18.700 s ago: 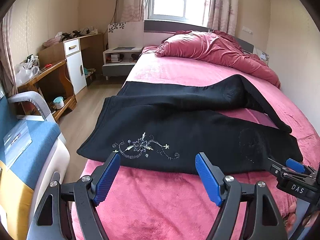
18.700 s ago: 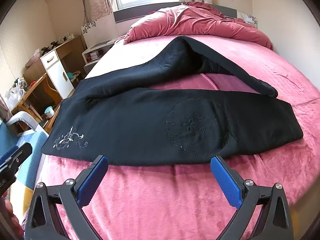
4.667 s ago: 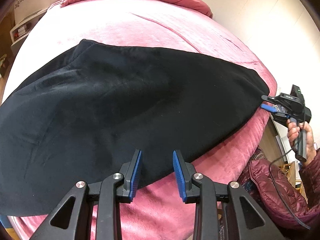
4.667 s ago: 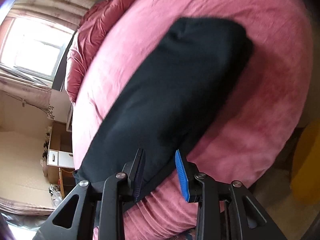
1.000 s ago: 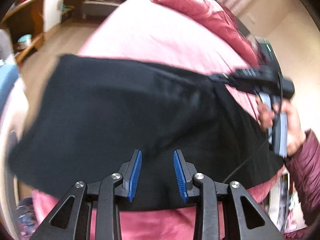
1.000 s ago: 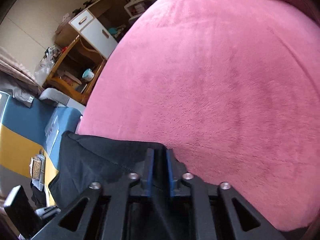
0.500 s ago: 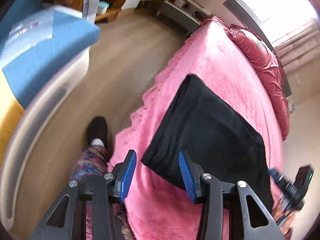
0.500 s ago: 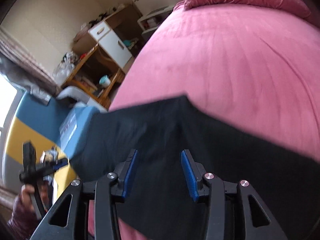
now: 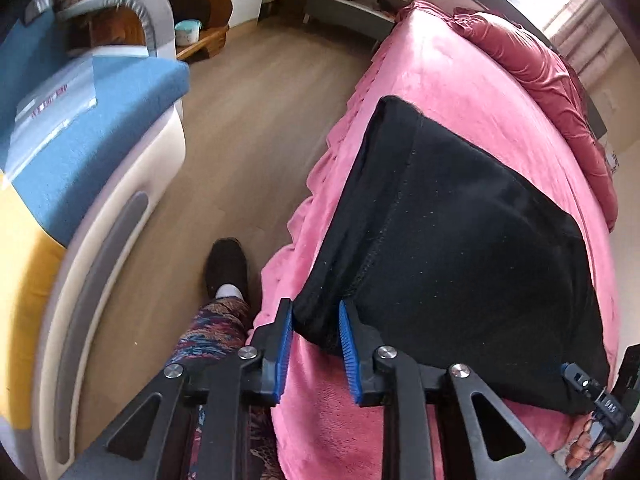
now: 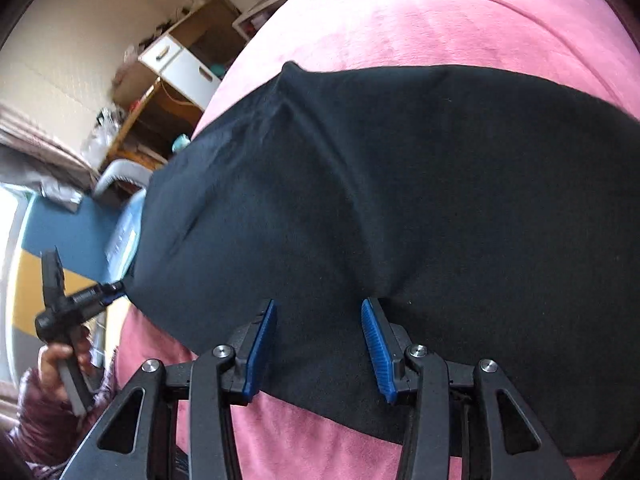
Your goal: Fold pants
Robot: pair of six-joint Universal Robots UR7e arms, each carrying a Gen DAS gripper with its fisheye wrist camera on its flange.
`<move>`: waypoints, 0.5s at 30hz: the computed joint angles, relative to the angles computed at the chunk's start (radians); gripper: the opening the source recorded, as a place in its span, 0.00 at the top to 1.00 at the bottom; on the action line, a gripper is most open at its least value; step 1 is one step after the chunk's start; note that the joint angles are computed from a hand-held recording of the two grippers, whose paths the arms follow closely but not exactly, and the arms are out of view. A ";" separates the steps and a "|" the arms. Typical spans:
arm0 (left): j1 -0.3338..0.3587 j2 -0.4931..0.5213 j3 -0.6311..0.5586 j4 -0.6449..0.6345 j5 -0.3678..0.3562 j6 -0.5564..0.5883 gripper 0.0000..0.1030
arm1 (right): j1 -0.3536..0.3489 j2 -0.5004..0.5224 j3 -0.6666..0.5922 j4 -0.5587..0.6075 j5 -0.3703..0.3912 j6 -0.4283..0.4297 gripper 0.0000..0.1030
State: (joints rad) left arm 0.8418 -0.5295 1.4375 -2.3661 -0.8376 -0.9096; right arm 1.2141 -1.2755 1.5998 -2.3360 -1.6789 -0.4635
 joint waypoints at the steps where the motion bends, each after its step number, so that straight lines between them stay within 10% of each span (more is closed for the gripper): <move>1: -0.009 0.002 -0.016 0.052 0.031 -0.027 0.65 | -0.005 -0.005 0.004 0.000 0.012 0.007 0.56; 5: -0.054 0.000 -0.044 0.164 0.163 -0.099 0.64 | -0.024 -0.033 0.016 -0.002 0.058 0.016 0.55; 8: -0.093 0.003 -0.020 0.000 0.193 0.025 0.64 | -0.048 -0.071 0.027 -0.013 0.112 0.033 0.53; 15: -0.121 0.110 -0.109 -0.266 -0.032 0.376 0.63 | -0.205 -0.211 0.027 -0.068 0.276 0.173 0.51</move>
